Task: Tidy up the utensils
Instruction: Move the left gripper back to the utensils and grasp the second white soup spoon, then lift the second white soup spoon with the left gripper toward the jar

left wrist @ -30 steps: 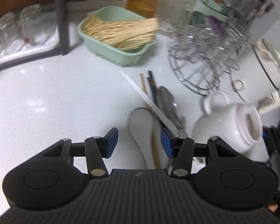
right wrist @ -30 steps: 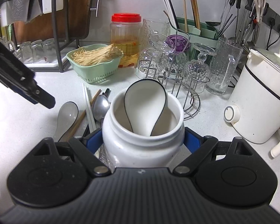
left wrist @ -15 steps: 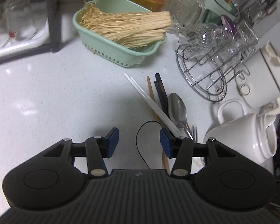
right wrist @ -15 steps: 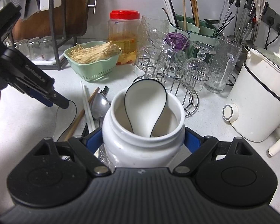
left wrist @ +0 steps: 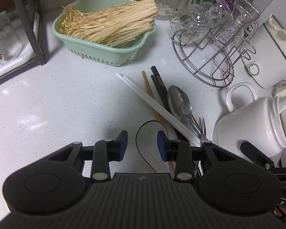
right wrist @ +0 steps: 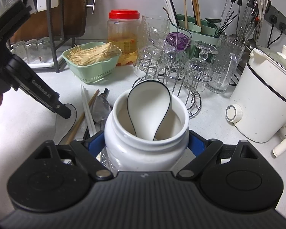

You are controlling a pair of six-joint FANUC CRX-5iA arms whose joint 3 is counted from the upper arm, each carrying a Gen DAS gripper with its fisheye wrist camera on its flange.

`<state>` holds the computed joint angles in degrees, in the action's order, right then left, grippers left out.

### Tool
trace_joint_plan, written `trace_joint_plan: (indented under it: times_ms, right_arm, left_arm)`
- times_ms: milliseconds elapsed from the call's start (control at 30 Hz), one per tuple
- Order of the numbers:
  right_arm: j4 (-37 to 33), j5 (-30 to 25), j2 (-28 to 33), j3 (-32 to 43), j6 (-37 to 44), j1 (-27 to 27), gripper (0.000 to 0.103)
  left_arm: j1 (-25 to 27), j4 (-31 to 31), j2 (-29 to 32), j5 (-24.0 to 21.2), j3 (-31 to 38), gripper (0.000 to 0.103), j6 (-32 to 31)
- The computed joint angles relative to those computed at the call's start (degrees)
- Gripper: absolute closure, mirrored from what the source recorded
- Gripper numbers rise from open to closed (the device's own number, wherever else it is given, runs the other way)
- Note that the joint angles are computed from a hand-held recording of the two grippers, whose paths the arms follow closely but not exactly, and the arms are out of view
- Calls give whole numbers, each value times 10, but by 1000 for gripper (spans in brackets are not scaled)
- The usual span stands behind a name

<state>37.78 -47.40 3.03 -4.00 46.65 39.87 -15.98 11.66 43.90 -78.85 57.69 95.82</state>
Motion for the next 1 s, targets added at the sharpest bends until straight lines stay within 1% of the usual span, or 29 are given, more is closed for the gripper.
trace_joint_plan:
  times_ms: [100,167,267,333,400,467,633,733,833,1000]
  right_arm:
    - [4,3,-1,-3,-5,0,11]
    - [5,5,-2,-5,-6,0,11]
    - [6,11,-4,-9,-3,-1,11]
    - [6,15,-6,-12,-1,-2,11]
    - [6,18,-7,-13,0,-3,11]
    - [5,21,-8,-15,3,-4,11]
    - [4,29,-10,-19,9,-5,11]
    - [2,34,-11,-20,14,-7,11]
    - [1,38,-12,-22,17,-8,11]
    - [4,41,-13,-25,15,-8,11]
  left_arm:
    - [-6,-16,21,-30,38,76,7]
    - [-7,-18,25,-37,44,83,15]
    - [-10,-28,32,-47,61,88,31]
    - [-13,-37,32,-48,68,92,31]
    - [-19,-54,41,-64,94,94,32]
    - [-23,-62,41,-64,101,98,30]
    - [-32,-77,40,-73,112,99,30]
    - [-37,-91,25,-61,93,99,35]
    - [-37,-89,2,-38,59,99,51]
    - [-47,-114,-28,-14,35,99,48]
